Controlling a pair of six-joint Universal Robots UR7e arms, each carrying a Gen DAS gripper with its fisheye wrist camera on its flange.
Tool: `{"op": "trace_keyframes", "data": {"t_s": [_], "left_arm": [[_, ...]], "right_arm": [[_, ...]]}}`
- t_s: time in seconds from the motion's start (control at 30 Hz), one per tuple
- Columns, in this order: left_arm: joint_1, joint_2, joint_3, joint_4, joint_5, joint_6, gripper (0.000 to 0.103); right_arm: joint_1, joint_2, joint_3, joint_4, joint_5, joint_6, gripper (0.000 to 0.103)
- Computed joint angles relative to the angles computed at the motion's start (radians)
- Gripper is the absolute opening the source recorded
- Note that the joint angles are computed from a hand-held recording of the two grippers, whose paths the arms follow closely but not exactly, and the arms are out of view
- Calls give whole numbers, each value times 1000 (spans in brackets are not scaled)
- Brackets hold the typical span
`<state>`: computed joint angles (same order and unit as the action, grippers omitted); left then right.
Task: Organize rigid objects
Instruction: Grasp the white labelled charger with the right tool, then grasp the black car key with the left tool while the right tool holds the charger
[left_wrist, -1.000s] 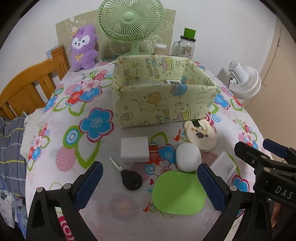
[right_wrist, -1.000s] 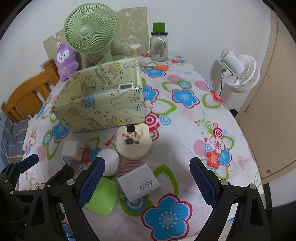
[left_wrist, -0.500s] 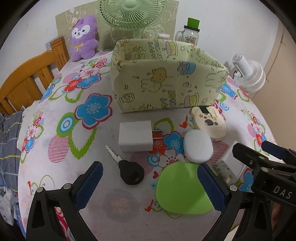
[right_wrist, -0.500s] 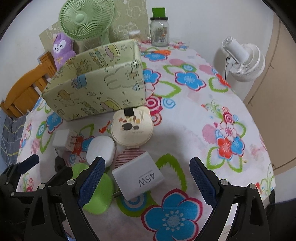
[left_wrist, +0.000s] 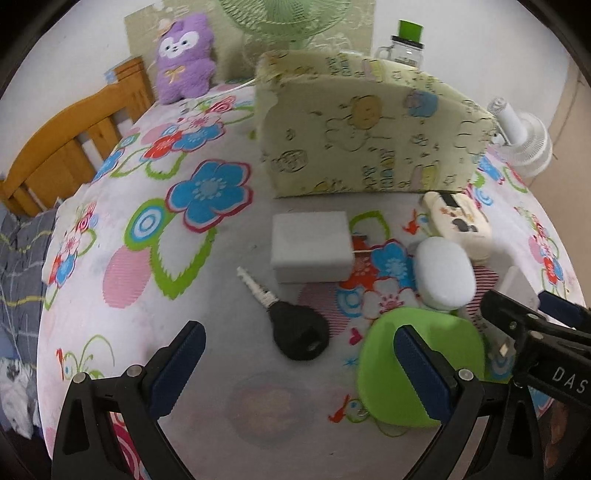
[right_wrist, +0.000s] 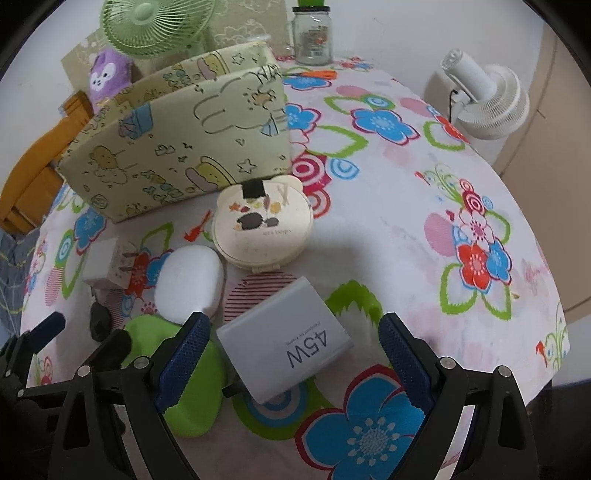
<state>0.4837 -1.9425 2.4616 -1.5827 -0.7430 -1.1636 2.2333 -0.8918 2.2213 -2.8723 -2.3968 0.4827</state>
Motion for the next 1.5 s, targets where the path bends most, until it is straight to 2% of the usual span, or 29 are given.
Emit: {"op": "trace_keyframes", "data": {"t_s": [0.23,0.33,0.4,0.5,0.63,0.8,1.0,1.13,1.27,1.5], "left_arm": [[-5,4,8,10,23,-10,103],[5,6,9,-9,34,-10,102],[25,5,6,-37,29,-9,102],[50,7,3,-66,38,-7,101],[67,18,0,-70,40,-2,93],[53,20,5,-40,52,-15,87],[34,26,9,-51,56,-17,69],[14,45,-9,-8,34,-95,46],[0,48,-11,14,29,-148,33],[-3,53,-12,0,15,-131,32]], "right_arm": [[-13,5,3,14,1,49,93],[-6,16,-13,40,-15,42,85],[9,38,-29,57,-45,11,73],[16,50,-31,48,-60,11,73],[14,55,-35,41,-67,33,73],[7,68,-52,33,-74,40,73],[4,81,-71,33,-75,21,73],[1,88,-82,39,-73,20,73],[3,90,-87,53,-71,38,73],[6,88,-87,56,-61,38,73]]}}
